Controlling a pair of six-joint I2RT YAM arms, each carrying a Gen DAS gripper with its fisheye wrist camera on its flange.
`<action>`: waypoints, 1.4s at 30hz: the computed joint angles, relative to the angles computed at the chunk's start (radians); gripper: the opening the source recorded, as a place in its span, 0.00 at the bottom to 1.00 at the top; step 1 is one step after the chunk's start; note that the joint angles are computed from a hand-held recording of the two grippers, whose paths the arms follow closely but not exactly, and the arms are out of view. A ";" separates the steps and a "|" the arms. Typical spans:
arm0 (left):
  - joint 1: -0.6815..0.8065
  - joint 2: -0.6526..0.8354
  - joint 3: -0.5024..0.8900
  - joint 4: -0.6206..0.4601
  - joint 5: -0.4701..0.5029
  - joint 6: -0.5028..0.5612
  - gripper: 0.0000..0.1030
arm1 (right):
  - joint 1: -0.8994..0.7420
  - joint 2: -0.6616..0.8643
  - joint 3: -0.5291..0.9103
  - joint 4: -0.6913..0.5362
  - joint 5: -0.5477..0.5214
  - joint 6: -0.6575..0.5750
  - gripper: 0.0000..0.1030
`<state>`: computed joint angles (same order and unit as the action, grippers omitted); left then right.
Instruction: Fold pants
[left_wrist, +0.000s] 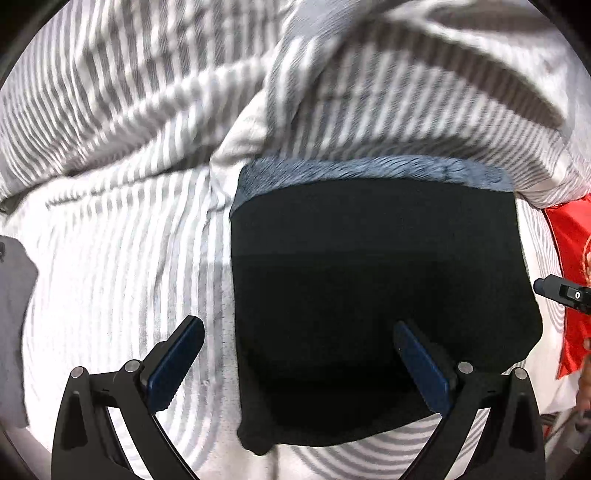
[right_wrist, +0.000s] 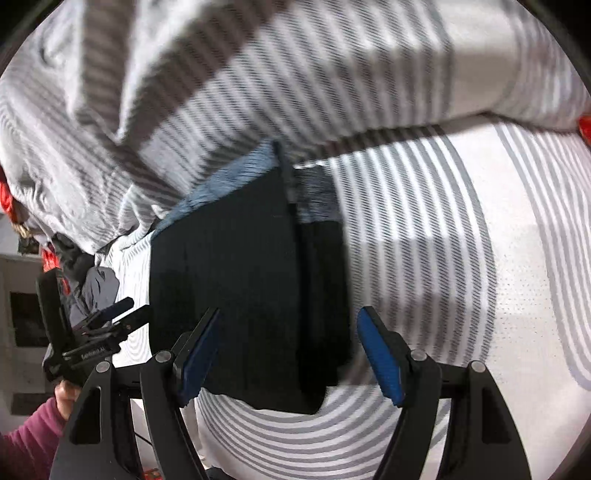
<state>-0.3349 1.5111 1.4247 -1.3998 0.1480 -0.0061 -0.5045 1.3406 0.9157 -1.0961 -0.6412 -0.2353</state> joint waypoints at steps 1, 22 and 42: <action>0.028 0.023 0.000 -0.004 0.034 0.027 1.00 | -0.020 0.030 0.000 0.005 -0.015 -0.024 0.75; 0.163 0.279 0.013 0.035 0.265 0.217 1.00 | 0.059 0.396 0.077 0.042 -0.186 -0.172 0.77; 0.010 -0.003 -0.043 0.092 0.206 -0.003 0.63 | 0.084 0.110 0.010 -0.034 -0.309 0.043 0.39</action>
